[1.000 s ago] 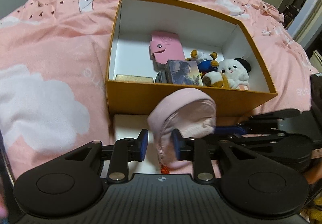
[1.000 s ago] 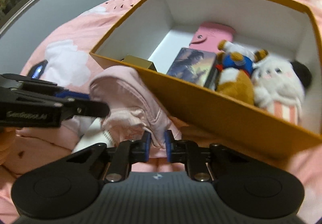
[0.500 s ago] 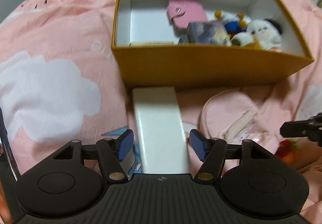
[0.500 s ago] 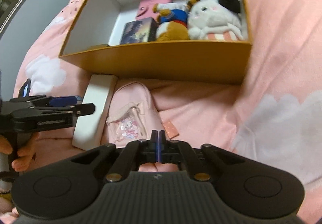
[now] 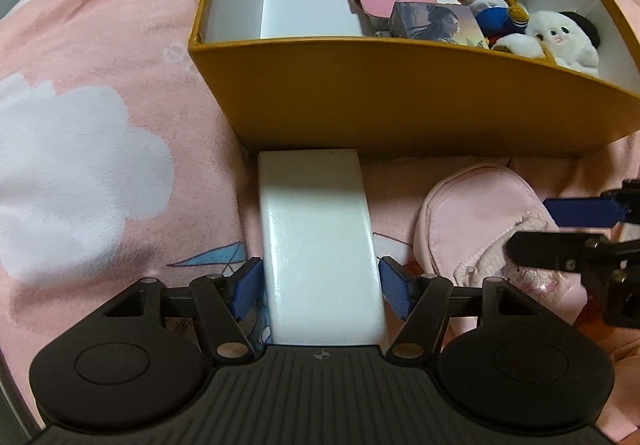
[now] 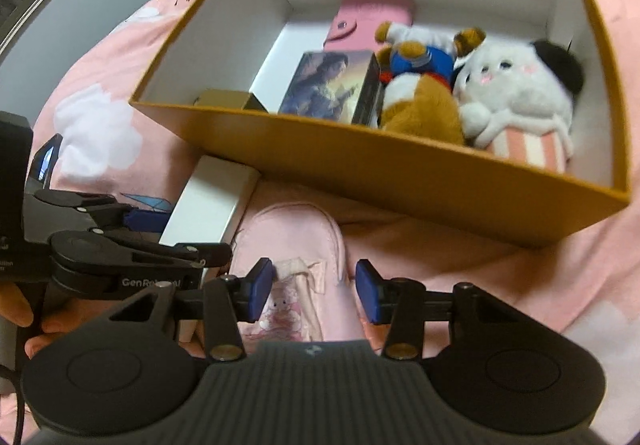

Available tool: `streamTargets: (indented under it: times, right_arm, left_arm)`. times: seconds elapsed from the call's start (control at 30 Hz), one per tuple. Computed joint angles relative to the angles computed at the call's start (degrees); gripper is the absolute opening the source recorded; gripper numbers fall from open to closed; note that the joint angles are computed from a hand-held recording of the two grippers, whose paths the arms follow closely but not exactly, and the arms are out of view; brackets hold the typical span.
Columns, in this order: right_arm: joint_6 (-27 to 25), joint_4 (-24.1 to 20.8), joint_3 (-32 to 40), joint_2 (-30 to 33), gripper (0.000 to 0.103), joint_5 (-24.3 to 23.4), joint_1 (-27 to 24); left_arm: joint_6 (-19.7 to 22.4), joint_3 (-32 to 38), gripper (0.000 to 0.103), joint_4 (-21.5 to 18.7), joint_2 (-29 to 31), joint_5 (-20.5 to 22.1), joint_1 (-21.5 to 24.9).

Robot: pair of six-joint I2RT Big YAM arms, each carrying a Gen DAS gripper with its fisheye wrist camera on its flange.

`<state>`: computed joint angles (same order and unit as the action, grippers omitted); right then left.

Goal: Organize objects
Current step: 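Grasp the white rectangular box with the left gripper while the right grasps the pink backpack, then lower the white box into the box with the left gripper and release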

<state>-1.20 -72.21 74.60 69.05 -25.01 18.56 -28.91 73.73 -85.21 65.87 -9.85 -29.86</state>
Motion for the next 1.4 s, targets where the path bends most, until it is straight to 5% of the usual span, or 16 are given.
streamTargets:
  times: [0.3,0.57,0.97,1.4]
  right_arm:
    - [0.7,0.1,-1.0,1.4,0.049,-3.2,-0.6]
    - [1.3,0.3,-2.0,-0.5,0.026,-3.2,-0.7]
    - [3.0,1.6,-1.4,-7.7,0.019,-2.5,-2.1]
    - [5.6,4.7,4.5,-10.6,0.019,-4.4,-6.5]
  left_arm:
    - [0.4,-1.3,0.072,1.1,0.0,0.2,0.2]
    - [0.2,-2.3,0.071,2.3,-3.4,-1.0,-1.3]
    - [-0.8,0.3,0.07,3.1,-7.6,-1.2,-4.2]
    - [5.1,10.0,0.07,4.1,-7.6,6.2,-1.3]
